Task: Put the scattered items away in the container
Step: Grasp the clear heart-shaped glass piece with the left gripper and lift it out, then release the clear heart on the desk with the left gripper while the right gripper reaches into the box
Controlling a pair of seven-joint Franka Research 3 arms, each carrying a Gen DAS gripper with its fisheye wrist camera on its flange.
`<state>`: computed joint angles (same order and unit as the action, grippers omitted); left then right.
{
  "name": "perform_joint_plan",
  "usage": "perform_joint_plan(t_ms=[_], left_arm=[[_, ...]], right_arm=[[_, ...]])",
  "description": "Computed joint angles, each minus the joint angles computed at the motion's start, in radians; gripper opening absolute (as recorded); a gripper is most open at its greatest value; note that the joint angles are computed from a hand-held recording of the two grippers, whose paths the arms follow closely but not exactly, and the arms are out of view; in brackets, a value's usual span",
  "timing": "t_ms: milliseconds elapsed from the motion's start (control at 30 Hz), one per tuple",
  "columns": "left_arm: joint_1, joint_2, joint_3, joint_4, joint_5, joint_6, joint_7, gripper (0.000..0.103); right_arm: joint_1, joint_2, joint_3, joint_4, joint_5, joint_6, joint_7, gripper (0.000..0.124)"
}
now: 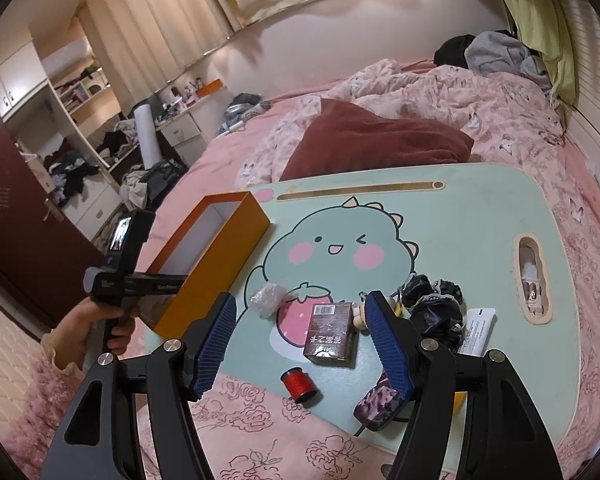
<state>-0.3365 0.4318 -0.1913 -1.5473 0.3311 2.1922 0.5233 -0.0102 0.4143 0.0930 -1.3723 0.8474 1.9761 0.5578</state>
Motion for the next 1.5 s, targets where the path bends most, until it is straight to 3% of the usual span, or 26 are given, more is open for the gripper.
perform_joint_plan(t_ms=[133, 267, 433, 567, 700, 967, 1000, 1100, 1233, 1300, 1400, 1433, 1500], left_arm=[[0.011, -0.054, 0.0, -0.066, -0.007, 0.077, -0.025, 0.037], [-0.016, -0.143, 0.008, -0.121, 0.094, 0.157, -0.099, 0.038], [-0.025, -0.114, -0.049, -0.048, 0.059, 0.273, 0.023, 0.038], [-0.047, -0.009, -0.084, 0.054, -0.036, 0.285, 0.15, 0.038], [-0.086, 0.086, -0.082, 0.154, -0.08, 0.229, 0.213, 0.038], [-0.103, 0.128, -0.061, 0.184, -0.135, 0.288, 0.203, 0.039], [-0.108, 0.137, -0.057, 0.197, -0.131, 0.291, 0.202, 0.042], [-0.116, 0.107, -0.04, 0.143, -0.101, 0.377, 0.183, 0.074], [-0.142, 0.033, 0.009, 0.041, -0.005, 0.485, 0.081, 0.076], [-0.143, -0.029, 0.03, -0.06, 0.035, 0.585, -0.001, 0.076], [-0.226, -0.158, 0.163, -0.243, 0.27, 0.705, -0.319, 0.078], [-0.254, -0.199, 0.204, -0.294, 0.367, 0.715, -0.426, 0.079], [-0.282, -0.28, 0.241, -0.377, 0.514, 0.661, -0.607, 0.079]], right_arm=[[0.0, 0.0, 0.0, 0.0, 0.001, 0.002, 0.002, 0.067], [0.004, -0.009, -0.001, -0.016, 0.002, 0.028, 0.002, 0.067], [0.028, -0.023, -0.008, -0.05, -0.039, 0.082, 0.01, 0.067], [0.036, -0.027, -0.008, -0.069, -0.061, 0.087, 0.007, 0.067], [0.039, -0.03, -0.01, -0.083, -0.069, 0.097, 0.007, 0.067], [0.034, -0.019, -0.01, -0.071, -0.072, 0.092, 0.024, 0.067], [0.034, -0.018, -0.009, -0.07, -0.072, 0.091, 0.024, 0.067], [0.034, -0.018, -0.008, -0.07, -0.074, 0.092, 0.023, 0.067], [0.034, -0.019, -0.008, -0.07, -0.077, 0.085, 0.021, 0.067], [0.034, -0.025, -0.008, -0.077, -0.077, 0.086, 0.015, 0.067], [0.04, -0.038, -0.009, -0.089, -0.087, 0.09, 0.002, 0.067], [0.043, -0.043, -0.008, -0.088, -0.093, 0.082, 0.001, 0.067], [0.051, -0.052, -0.003, -0.077, -0.103, 0.051, -0.011, 0.067]])
